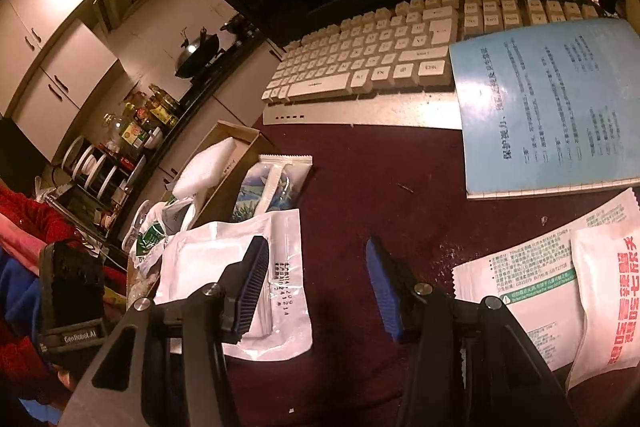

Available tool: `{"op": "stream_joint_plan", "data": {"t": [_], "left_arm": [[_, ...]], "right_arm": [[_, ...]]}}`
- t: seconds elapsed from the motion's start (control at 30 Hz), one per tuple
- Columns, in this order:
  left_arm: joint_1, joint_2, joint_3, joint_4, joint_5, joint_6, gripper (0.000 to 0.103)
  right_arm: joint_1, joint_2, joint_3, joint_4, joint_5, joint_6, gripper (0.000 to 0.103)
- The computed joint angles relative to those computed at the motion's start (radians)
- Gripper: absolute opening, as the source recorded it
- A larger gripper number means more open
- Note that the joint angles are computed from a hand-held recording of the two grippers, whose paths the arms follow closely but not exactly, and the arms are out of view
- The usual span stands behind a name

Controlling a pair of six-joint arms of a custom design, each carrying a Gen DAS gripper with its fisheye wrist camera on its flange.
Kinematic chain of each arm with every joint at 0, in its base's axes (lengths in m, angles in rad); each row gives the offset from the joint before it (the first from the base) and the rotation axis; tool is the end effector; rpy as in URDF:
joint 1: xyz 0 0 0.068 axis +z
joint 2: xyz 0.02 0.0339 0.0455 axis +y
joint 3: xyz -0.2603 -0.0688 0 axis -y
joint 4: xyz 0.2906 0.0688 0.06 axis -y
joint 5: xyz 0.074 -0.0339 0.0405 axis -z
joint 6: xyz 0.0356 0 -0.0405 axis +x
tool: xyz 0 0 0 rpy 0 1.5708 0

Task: Organize soft objects
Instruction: 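Grasp the landscape-printed sachet with the right gripper while the left gripper holds the white packet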

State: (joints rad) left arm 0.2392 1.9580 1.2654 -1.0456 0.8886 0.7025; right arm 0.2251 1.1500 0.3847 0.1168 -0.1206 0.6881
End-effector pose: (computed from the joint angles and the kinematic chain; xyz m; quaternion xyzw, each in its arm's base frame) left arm 0.3604 0.0594 0.1200 0.1716 0.8840 -0.4160 0.1270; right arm 0.2446 0.0604 0.1270 0.1790 0.8762 0.2443 0.3749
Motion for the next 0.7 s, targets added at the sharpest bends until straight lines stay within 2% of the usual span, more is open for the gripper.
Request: {"op": "stream_joint_plan", "data": {"t": [0.13,0.37,0.6,0.7], "left_arm": [[-0.001,-0.029,-0.038,0.047,0.000,-0.023,0.008],[0.008,-0.039,-0.054,0.061,0.009,-0.022,0.007],[0.027,-0.014,-0.020,-0.033,0.050,0.068,0.007],[0.032,-0.034,-0.030,-0.030,0.054,0.094,0.007]], "right_arm": [[0.001,-0.002,-0.001,-0.004,0.010,-0.003,0.053],[-0.008,-0.003,-0.007,0.005,0.004,0.000,0.055],[-0.012,-0.045,-0.031,0.022,-0.001,0.001,0.055],[-0.035,-0.047,-0.043,0.048,-0.047,0.018,0.055]]}}
